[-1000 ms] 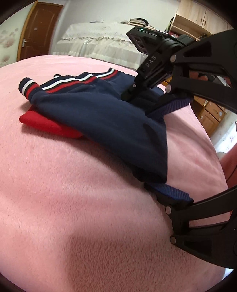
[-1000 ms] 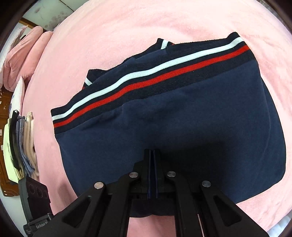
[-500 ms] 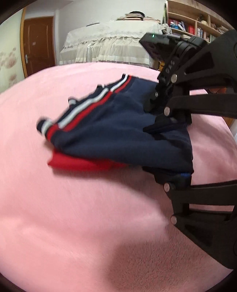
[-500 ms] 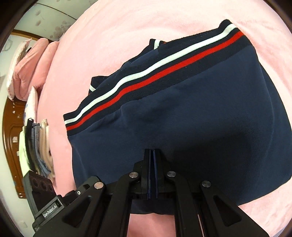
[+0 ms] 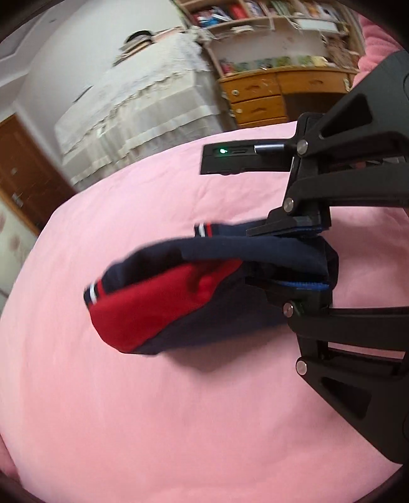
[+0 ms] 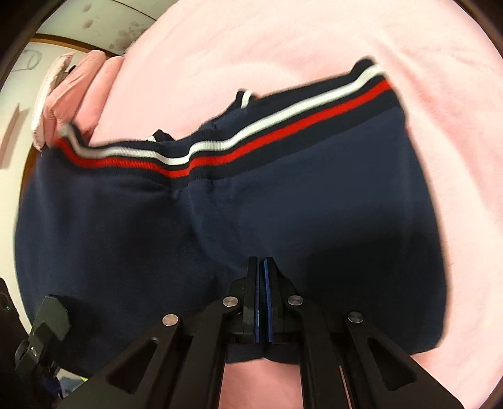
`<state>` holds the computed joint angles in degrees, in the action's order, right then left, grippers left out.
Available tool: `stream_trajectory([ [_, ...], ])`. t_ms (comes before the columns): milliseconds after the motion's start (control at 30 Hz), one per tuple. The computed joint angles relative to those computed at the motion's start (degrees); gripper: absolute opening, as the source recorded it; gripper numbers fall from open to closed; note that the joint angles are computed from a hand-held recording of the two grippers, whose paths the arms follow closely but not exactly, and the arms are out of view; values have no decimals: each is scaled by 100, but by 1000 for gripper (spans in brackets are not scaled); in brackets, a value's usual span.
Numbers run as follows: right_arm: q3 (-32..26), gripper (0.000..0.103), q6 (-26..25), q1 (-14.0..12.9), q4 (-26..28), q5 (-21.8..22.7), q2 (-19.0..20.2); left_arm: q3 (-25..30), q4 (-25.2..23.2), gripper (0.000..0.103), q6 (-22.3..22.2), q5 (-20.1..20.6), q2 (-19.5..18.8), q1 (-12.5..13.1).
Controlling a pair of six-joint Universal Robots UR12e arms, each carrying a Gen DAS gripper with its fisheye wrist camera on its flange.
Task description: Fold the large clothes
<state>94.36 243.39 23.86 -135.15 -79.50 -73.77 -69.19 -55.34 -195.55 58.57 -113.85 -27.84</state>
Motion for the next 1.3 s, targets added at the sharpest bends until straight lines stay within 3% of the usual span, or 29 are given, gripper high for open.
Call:
stream_trajectory([
  [100,138,4,-276,-49,-98,-214,-177,268,-242,18,91,96,-145,-206],
  [200,305,4,-557,-131,203,-707,-485,420,-543,18,303,361,-223,-422],
  [267,530,4,-602,-257,123,-721,-695,685,-761,21,230,545,-468,-666],
  [333,760,4,-683,-407,25,-652,-901,938,-1321,24,218,701,-665,-836],
  [400,916,4,-793,-527,-26,-590,-1047,1054,-1644,30,255,883,-756,-938],
  [500,1100,4,-812,-701,-268,-301,-1168,1156,-2004,53,346,948,-729,-1016],
  [533,1140,6,-758,-762,-440,-143,-1135,1193,-2092,61,337,915,-696,-1013],
  [600,1235,17,-603,-864,-848,239,-1125,1177,-2154,64,297,908,-616,-1011],
  [667,1261,42,-560,-887,-1119,448,-1066,1172,-2183,65,192,980,-561,-1023],
  [833,1113,47,-623,-787,-1098,825,-918,981,-2290,65,-282,1576,-278,-886],
  [900,914,43,-833,-706,-863,759,-737,948,-2294,65,-499,1708,-247,-821],
  [967,754,17,-1019,-613,-756,585,-580,935,-2357,65,-705,1807,-230,-772],
  [1033,646,9,-1198,-547,-648,367,-483,988,-2332,65,-863,1843,-287,-747],
  [1133,801,6,-845,-547,-877,132,-526,1173,-2381,65,-1046,1983,-398,-749],
  [1200,836,3,-696,-534,-511,-163,-609,1205,-2435,65,-1084,2043,-428,-768],
  [1300,988,3,-813,-584,-596,-20,-721,1340,-2627,65,-979,2087,-520,-775],
])
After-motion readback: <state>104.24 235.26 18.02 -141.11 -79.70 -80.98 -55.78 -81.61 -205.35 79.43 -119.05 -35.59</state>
